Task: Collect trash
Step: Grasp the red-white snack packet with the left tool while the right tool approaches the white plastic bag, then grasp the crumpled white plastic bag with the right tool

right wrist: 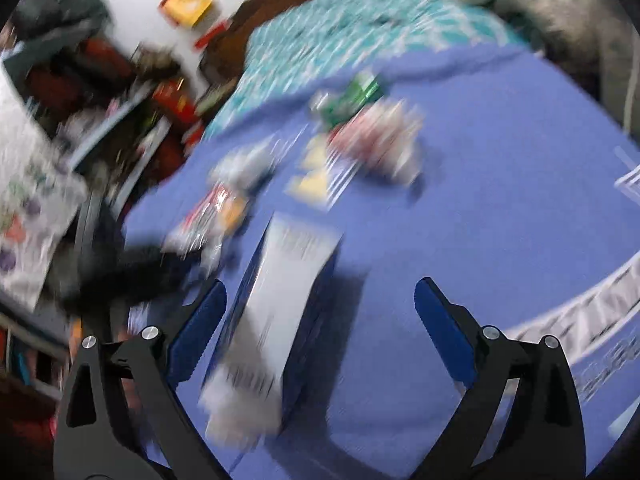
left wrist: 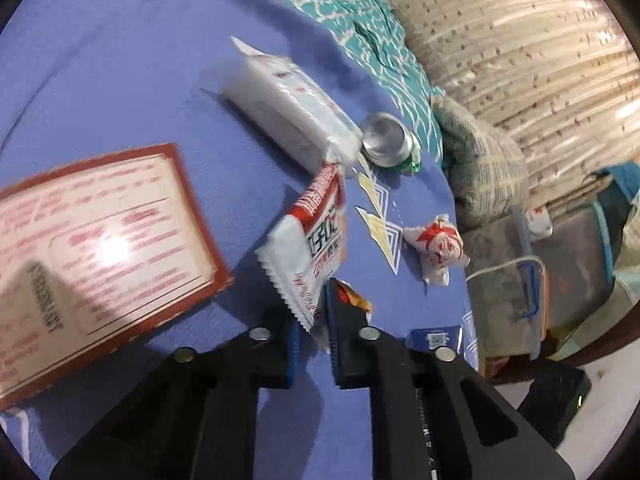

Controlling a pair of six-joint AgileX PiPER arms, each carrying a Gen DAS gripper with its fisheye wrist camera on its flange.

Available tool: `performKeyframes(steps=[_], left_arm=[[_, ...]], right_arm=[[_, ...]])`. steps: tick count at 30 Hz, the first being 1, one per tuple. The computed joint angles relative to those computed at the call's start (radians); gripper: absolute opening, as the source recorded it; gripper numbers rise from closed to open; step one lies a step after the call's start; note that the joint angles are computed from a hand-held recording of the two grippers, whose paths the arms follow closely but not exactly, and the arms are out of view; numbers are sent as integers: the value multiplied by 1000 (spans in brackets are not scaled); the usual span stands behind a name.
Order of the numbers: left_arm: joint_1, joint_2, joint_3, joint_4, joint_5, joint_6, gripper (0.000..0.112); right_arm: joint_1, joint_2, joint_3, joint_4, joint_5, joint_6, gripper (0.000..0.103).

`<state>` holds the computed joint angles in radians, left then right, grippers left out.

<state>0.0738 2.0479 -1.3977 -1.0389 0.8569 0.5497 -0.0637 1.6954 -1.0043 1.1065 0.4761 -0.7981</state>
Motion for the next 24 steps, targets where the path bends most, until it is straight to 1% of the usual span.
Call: performKeyframes(steps=[2, 3, 4, 5, 9, 10, 11, 12, 13, 14, 16, 18, 20, 22, 24], left_arm=[[1, -30, 38, 8, -26, 14, 6], [4, -55, 70, 8, -32, 33, 6], [8, -76, 102, 4, -29, 58, 6], [12, -95, 132, 1, -25, 82, 6], [29, -221, 300, 4, -37, 229, 6], [35, -251, 336, 10, -43, 257, 6], [38, -271, 360, 15, -50, 274, 6], [38, -289, 381, 21, -57, 283, 6], [42, -317, 409, 34, -64, 293, 6], [47, -330, 424, 41, -66, 303, 6], [45, -363, 454, 60, -72, 310, 6], [40, -381, 470, 66, -59, 326, 6], [28, -400, 482, 57, -45, 343, 6], [29, -440, 505, 30, -29, 384, 6], [36, -499, 534, -1, -11, 431, 6]], right_arm=[[-3, 50, -84, -56, -76, 61, 94], [-6, 90, -141, -99, -92, 101, 94], [-11, 138, -209, -153, -86, 156, 94], [-4, 189, -281, -215, -74, 228, 94], [16, 406, -589, -442, 50, 485, 95], [21, 454, -654, -470, 90, 519, 95], [25, 485, -679, -458, 99, 515, 94], [48, 494, -664, -447, 112, 519, 86], [46, 507, -656, -395, 116, 482, 72], [46, 484, -607, -354, 102, 442, 67], [45, 450, -557, -322, 90, 409, 57], [44, 374, -446, -288, 40, 349, 54], [38, 282, -300, -242, -18, 277, 54], [3, 176, -131, -113, -42, 123, 54], [-40, 58, 33, 9, -39, -23, 54]])
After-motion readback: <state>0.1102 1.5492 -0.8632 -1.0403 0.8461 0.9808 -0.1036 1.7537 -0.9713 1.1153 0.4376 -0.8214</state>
